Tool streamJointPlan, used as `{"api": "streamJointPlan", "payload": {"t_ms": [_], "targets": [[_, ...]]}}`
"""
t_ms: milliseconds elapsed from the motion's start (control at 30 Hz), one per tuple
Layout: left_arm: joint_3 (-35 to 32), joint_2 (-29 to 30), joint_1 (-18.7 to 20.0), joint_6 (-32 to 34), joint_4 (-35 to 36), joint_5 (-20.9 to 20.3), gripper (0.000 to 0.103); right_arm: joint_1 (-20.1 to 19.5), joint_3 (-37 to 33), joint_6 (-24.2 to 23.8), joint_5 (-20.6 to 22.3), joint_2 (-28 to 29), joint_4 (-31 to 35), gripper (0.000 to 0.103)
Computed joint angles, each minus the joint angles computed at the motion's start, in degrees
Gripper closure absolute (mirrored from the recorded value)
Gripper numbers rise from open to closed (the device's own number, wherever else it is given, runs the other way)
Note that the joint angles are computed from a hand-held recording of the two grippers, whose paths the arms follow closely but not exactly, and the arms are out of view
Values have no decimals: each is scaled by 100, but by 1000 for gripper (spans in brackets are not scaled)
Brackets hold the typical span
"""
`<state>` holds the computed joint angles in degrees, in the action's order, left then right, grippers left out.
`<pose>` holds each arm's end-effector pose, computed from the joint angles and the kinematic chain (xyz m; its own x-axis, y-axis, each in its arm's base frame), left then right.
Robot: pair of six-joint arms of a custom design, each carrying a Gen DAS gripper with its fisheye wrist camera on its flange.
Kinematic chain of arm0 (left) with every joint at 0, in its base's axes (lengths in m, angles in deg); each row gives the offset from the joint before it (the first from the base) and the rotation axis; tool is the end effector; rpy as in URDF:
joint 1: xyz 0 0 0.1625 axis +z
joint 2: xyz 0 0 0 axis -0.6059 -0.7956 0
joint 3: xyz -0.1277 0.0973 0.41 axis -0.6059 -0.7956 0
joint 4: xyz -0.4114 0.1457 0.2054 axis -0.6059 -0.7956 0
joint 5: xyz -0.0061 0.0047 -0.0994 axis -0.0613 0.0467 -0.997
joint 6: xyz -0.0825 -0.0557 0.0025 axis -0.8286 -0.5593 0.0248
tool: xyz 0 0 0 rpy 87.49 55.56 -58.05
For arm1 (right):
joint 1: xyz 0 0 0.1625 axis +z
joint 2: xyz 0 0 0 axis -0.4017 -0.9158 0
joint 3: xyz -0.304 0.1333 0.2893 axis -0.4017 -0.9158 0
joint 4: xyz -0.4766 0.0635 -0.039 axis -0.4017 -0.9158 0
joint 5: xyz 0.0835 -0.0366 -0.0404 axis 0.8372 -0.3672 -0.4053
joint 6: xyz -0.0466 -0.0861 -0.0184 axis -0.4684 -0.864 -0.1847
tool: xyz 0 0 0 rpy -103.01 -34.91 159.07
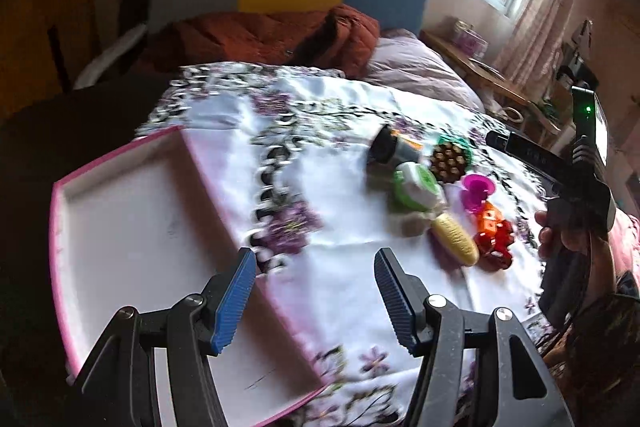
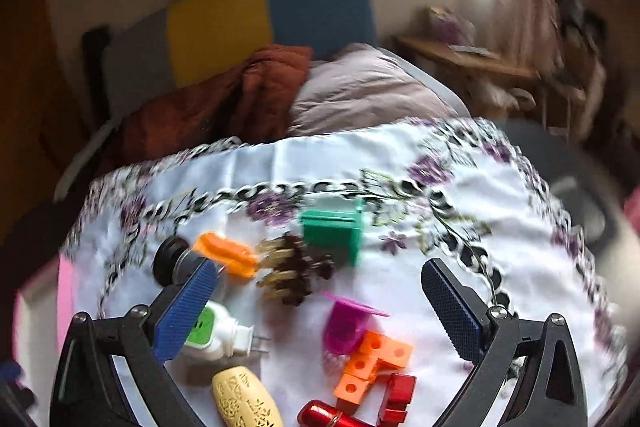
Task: Organize rigid objects
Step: 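Grasp the white-green plug-in heater with the left tool while the right tool approaches the yellow soap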
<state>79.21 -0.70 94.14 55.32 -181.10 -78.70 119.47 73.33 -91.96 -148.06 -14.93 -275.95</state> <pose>-0.1530 -0.5691 0.1548 -0.7672 0.4047 -0.4976 0.5767 0.7748 -0.2591 0.1176 -0.5540 0.1685 -0.7193 0.4399 0.5377 -0.2184 0.5915 -0.7761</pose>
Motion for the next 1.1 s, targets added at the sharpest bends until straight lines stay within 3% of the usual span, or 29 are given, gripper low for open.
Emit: {"api": "streamJointPlan", "payload": {"t_ms": [133, 267, 600, 767, 967, 1100], "targets": [[-376, 407, -22, -3, 265, -109, 41, -129, 128, 599, 93, -209, 212, 0], [-698, 820, -39, 28, 447, -256, 42, -190, 184, 843, 160, -301, 259, 0], [-1532, 1871, -69, 144, 739, -650, 41, -207, 228, 832, 261, -346, 160, 0], [-1968, 2236, 92, -156, 990, -1041, 33, -265, 270, 1007, 393, -427, 316, 0], [-2250, 2522, 286, -335, 1020, -1420, 32, -289, 283, 1057, 496, -447, 354, 0], [-2271, 2626, 333, -251, 927, -1564, 43, -311, 276, 1130, 505, -462, 441, 0]]}}
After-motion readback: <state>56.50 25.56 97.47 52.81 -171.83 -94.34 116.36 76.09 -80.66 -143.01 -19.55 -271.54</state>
